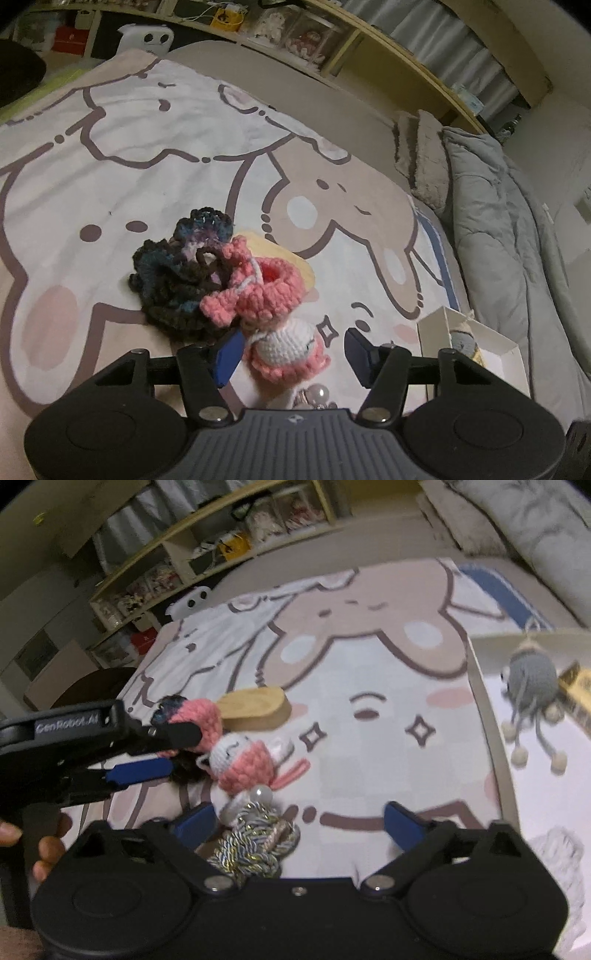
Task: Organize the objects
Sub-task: 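Grasp the pink-and-white crochet doll with the left tool while the right tool grasps the braided cord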
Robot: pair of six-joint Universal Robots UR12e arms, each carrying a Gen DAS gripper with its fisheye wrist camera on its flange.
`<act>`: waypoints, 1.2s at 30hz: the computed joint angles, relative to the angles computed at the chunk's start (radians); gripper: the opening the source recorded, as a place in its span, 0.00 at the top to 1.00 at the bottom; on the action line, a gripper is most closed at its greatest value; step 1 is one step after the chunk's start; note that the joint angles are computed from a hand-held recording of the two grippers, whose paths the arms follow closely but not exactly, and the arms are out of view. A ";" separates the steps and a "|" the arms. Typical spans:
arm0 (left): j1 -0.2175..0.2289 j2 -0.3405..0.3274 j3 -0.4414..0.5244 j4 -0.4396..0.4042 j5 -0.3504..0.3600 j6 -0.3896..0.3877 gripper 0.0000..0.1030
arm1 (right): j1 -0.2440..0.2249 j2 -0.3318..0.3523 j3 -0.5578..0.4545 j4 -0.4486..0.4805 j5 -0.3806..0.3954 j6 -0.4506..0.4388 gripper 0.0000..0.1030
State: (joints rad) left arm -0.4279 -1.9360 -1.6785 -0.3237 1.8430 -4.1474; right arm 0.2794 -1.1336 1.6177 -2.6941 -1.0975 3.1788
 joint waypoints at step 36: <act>0.004 -0.038 0.030 -0.009 0.033 0.036 0.55 | -0.001 0.008 -0.012 0.144 0.136 0.095 0.56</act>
